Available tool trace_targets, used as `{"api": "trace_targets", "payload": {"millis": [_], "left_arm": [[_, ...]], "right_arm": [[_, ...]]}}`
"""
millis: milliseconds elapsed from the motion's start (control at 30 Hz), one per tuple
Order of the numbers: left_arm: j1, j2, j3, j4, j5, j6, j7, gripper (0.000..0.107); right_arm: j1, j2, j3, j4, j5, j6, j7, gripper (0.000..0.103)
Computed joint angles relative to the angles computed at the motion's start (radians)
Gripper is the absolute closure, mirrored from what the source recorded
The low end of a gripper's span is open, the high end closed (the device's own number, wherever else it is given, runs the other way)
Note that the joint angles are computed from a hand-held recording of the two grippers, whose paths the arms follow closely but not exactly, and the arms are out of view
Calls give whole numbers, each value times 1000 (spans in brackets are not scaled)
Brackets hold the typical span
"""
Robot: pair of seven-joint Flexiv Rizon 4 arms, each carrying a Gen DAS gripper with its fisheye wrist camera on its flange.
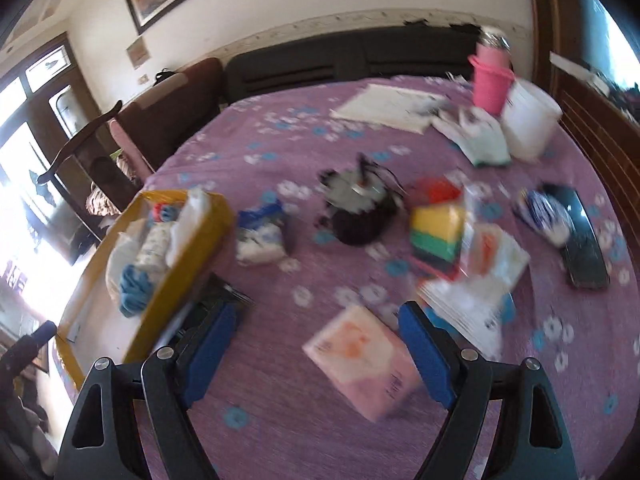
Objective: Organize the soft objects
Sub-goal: 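Lift both grippers from the tray and move toward the black snack bag, then grasp the black snack bag with left while right grasps the pink rose tissue pack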
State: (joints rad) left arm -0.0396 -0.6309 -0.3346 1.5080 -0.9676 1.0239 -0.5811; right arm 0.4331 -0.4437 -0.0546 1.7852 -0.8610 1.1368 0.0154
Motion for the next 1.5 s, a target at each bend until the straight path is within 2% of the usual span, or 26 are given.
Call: {"api": "trace_targets", "payload": {"millis": [233,367,500,633,733,800,833,900,1067,1267,1333,1367,1400,1467,1500], "left_arm": [[-47,28,12,74,65,-3,11,18],[-53,36,17,97,75,26,21,18],[-44,41,22,105,80,26,2,18],[-33,52,18,118,67,36,7,18],[-24,63,15,131,49,44,21,18],[-18,68,15,136,35,48,30,18],[-16,69,15,137,29,48,34,18],[-13,71,16,137,19,47,41,18],[-13,65,20,128,10,31,48,18],[-23,70,20,136,19,12,76,18],[-29,77,18,146,15,14,89,18],[-32,79,18,150,16,13,95,18],[-37,81,20,154,20,11,99,18],[-45,84,22,158,26,2,100,18],[-47,86,23,160,28,-4,101,18]], "right_arm": [[-15,25,-19,79,-62,64,86,16],[-18,-18,-14,42,-53,116,90,16],[-25,-109,33,-79,81,121,-60,16],[-44,-245,116,-293,248,38,-258,16],[-49,-330,152,-436,341,-38,-353,27],[-44,-369,165,-510,381,-103,-417,42],[-43,-394,178,-558,401,-154,-468,43],[-25,-405,168,-579,418,-175,-514,45],[25,-360,132,-528,450,-205,-611,46],[75,-218,112,-317,464,-203,-610,42],[79,-140,87,-187,440,-80,-556,42],[96,-98,45,-119,396,-25,-495,40],[108,-71,14,-80,355,-5,-443,35],[141,11,-79,32,218,14,-272,30],[133,33,-88,59,196,16,-231,30]]}}
